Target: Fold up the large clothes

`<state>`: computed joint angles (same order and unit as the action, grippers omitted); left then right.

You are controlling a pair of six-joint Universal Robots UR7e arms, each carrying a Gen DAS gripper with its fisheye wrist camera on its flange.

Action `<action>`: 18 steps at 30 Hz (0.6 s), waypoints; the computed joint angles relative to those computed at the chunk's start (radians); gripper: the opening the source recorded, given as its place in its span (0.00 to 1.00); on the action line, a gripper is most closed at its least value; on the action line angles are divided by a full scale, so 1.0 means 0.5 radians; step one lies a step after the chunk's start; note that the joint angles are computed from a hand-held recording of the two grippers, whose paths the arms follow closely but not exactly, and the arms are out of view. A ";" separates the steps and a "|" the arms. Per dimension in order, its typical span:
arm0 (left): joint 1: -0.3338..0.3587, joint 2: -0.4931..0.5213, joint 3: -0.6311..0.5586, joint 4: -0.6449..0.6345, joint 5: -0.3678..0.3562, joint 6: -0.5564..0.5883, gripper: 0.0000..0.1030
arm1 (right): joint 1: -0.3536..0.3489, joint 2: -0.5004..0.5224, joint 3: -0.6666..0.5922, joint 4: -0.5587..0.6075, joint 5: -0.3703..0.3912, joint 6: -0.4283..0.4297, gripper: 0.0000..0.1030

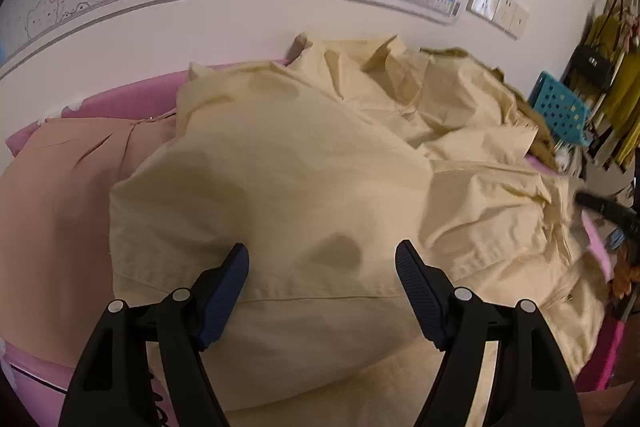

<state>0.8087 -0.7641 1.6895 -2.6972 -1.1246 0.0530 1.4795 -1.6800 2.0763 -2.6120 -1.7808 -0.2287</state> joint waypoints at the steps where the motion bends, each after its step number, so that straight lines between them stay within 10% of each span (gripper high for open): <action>1: 0.003 -0.009 -0.012 -0.003 -0.038 -0.007 0.71 | 0.029 0.021 -0.045 -0.053 -0.026 -0.051 0.02; 13: -0.023 0.220 -0.281 0.312 0.171 -0.031 0.71 | -0.192 0.376 -0.256 -0.017 -0.284 0.021 0.03; 18: -0.036 0.238 -0.283 0.324 0.234 -0.017 0.71 | -0.155 0.340 -0.191 -0.113 -0.403 0.117 0.25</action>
<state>0.7909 -0.6450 1.5480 -2.5350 -1.0074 0.0447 1.4018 -1.5101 1.9810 -2.6684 -1.9825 -0.1704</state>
